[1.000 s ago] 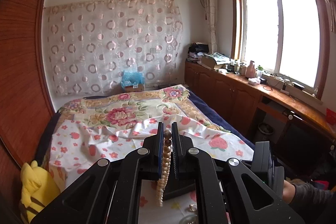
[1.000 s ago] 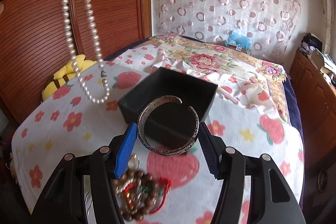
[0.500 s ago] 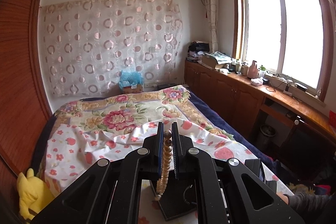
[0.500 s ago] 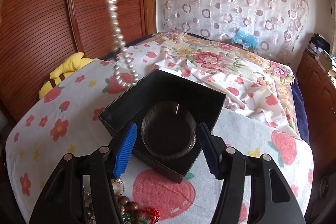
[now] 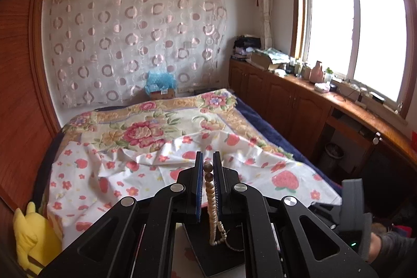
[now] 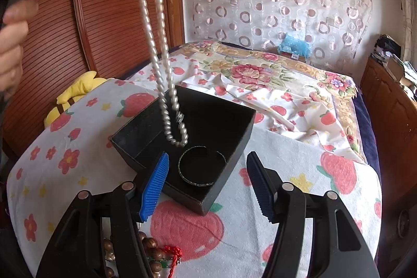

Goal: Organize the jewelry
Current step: 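Lower the silver cuff into the black box with the right tool while the left tool drops the pearls in, then withdraw both tools from the box back toward the jewelry pile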

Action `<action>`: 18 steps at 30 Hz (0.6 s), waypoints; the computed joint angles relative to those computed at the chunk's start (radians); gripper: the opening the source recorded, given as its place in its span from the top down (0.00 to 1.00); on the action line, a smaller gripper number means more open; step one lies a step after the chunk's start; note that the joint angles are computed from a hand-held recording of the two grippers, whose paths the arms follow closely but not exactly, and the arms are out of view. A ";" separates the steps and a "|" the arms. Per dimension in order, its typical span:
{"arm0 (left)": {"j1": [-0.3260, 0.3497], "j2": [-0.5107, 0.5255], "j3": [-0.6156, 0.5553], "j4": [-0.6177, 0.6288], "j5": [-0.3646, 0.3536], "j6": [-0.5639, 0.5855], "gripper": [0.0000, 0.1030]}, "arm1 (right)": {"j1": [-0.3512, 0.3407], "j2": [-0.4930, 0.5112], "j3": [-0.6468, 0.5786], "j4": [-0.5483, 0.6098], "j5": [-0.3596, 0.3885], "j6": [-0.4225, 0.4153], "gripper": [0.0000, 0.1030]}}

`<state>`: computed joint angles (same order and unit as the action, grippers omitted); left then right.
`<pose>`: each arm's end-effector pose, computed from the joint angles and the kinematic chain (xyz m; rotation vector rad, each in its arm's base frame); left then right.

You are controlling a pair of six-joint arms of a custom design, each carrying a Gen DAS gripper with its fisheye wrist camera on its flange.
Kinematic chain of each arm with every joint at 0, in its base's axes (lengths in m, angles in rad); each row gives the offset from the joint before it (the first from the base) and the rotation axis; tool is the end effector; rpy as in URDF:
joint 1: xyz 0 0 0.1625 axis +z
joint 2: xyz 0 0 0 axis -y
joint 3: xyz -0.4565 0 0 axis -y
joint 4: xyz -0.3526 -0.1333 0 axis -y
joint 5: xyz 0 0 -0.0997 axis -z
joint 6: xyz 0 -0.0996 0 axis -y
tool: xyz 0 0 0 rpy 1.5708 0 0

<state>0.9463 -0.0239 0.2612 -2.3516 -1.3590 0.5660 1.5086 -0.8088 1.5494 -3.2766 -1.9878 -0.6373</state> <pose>-0.4214 -0.8485 0.0587 1.5237 2.4001 -0.8003 0.0488 -0.7114 0.2850 0.4023 -2.2472 0.9523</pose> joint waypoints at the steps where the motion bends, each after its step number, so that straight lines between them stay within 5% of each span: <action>1: 0.001 -0.002 0.011 -0.005 0.009 0.002 0.93 | 0.000 -0.001 0.003 -0.004 -0.001 0.002 0.37; 18: 0.064 -0.319 0.739 -0.330 0.040 -0.035 0.93 | 0.039 -0.044 0.217 -0.238 -0.052 0.065 0.37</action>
<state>1.0106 -0.3432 1.0004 -2.6813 -1.3188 0.5309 1.5472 -0.8527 1.7668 -3.5147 -2.0398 -0.5721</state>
